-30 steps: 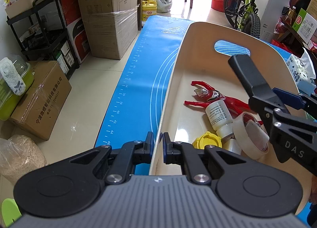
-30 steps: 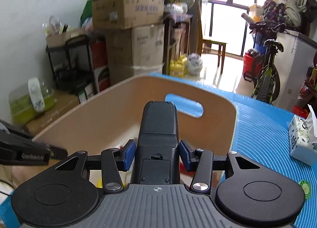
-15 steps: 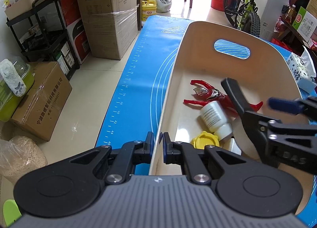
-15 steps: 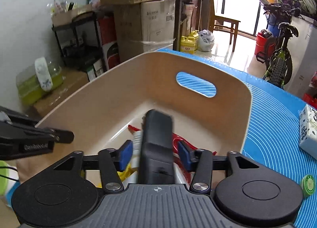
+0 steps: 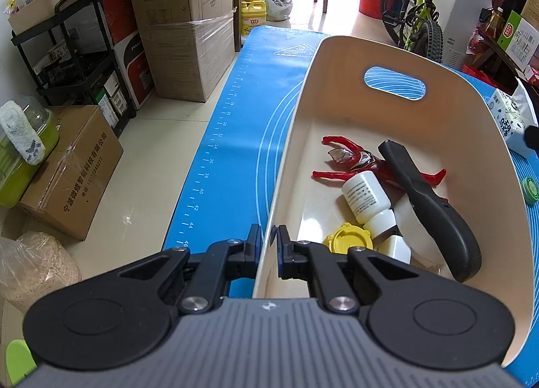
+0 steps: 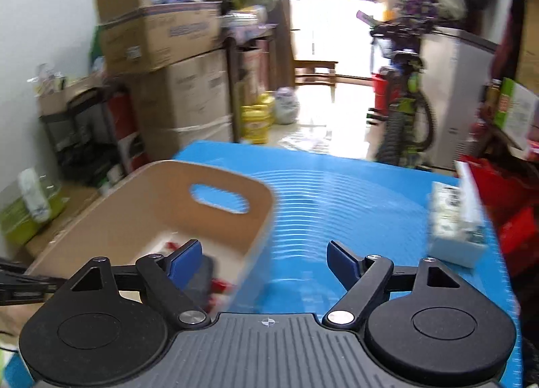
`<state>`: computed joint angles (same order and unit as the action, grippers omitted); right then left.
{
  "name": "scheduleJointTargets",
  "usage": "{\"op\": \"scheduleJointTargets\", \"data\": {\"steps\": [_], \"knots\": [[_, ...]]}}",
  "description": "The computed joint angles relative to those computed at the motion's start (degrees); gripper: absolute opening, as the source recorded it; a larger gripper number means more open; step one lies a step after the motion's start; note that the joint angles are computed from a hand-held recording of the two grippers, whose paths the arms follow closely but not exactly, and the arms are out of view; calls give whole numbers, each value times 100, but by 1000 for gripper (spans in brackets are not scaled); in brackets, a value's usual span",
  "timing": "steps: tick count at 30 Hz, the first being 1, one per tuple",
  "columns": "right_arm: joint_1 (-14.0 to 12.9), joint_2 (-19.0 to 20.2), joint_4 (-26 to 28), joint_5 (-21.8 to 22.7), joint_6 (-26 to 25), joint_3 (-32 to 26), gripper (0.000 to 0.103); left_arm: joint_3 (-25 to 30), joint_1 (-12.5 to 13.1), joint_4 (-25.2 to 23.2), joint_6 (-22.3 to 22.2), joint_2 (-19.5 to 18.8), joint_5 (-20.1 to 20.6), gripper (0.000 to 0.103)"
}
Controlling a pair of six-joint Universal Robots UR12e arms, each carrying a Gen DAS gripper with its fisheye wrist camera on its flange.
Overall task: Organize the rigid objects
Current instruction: 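Lower the black device into the basket and open the right gripper, then move the right gripper to the green round tin and grasp it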
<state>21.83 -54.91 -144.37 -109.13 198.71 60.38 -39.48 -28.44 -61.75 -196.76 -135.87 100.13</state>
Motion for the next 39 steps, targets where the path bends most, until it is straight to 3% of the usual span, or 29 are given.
{"op": "scheduleJointTargets", "data": {"steps": [8,18,27,34,39], "knots": [[-205,-209,171,-773,248,549,84,37,-7,-31,6,-16,19,11],[-414,-214,592,-969,838,860,85,32,-6,-32,10,-12,25,11],[-470,-113,708,-1135,975,923,86,74,-3,-72,27,-29,36,11],[-572,-75,1115,-1194,1687,916,86,71,-2,-75,39,-28,54,11],[-590,-104,779,-1199,1702,1075,79,74,-10,-79,62,-32,83,12]]}}
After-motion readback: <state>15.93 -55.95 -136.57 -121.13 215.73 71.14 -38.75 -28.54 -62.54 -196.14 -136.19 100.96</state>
